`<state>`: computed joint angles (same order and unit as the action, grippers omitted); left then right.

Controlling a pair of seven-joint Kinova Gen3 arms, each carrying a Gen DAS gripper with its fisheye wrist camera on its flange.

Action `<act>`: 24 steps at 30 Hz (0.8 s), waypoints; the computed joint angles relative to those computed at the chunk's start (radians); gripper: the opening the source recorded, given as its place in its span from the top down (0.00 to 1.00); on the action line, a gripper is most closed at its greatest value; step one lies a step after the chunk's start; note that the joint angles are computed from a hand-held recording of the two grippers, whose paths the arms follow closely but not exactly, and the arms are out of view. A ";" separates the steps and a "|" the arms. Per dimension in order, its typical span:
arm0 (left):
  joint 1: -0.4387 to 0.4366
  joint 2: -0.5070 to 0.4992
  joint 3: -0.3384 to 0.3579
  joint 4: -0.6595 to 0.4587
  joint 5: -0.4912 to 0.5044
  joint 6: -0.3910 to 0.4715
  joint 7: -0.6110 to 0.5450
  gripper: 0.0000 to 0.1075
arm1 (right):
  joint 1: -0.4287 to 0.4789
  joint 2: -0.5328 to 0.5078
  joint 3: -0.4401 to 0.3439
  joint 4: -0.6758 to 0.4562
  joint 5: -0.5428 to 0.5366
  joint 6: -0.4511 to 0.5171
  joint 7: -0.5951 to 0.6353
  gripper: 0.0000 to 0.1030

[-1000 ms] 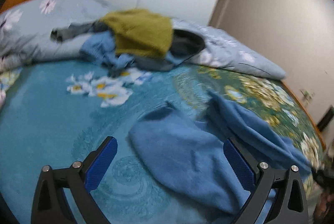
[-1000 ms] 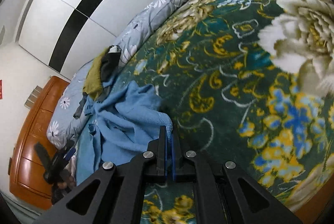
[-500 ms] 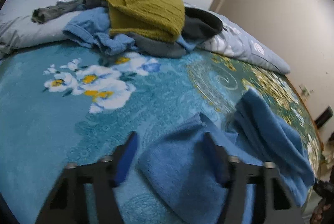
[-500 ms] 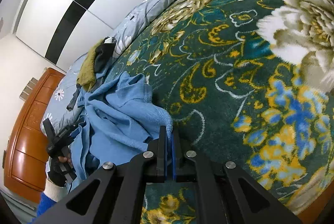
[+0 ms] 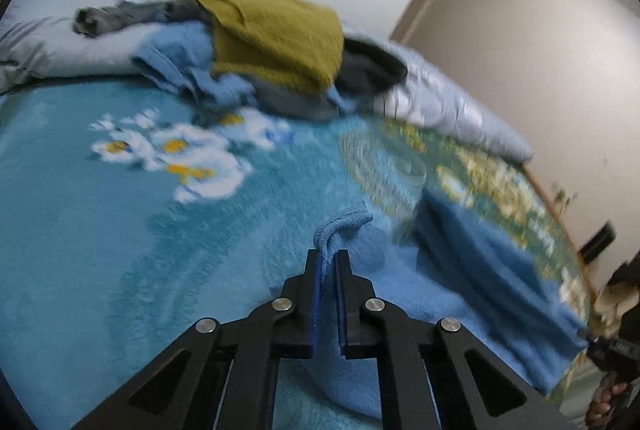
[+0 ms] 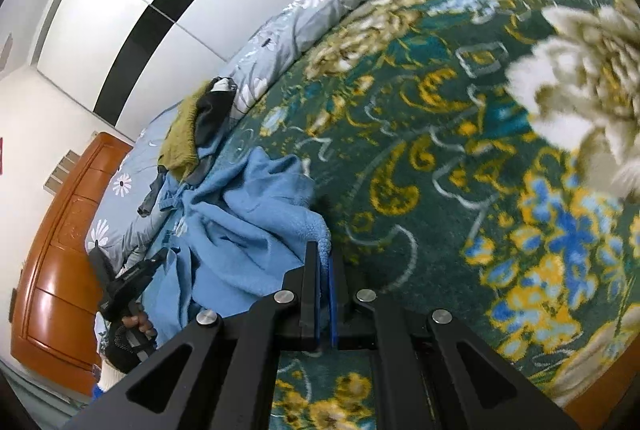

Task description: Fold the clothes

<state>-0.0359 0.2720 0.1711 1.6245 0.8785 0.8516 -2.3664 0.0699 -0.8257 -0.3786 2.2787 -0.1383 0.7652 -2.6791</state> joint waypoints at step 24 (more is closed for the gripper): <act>-0.354 -0.336 -0.399 0.125 0.253 0.397 -0.486 0.94 | -0.142 0.612 -0.048 -0.578 0.376 -0.110 0.130 0.97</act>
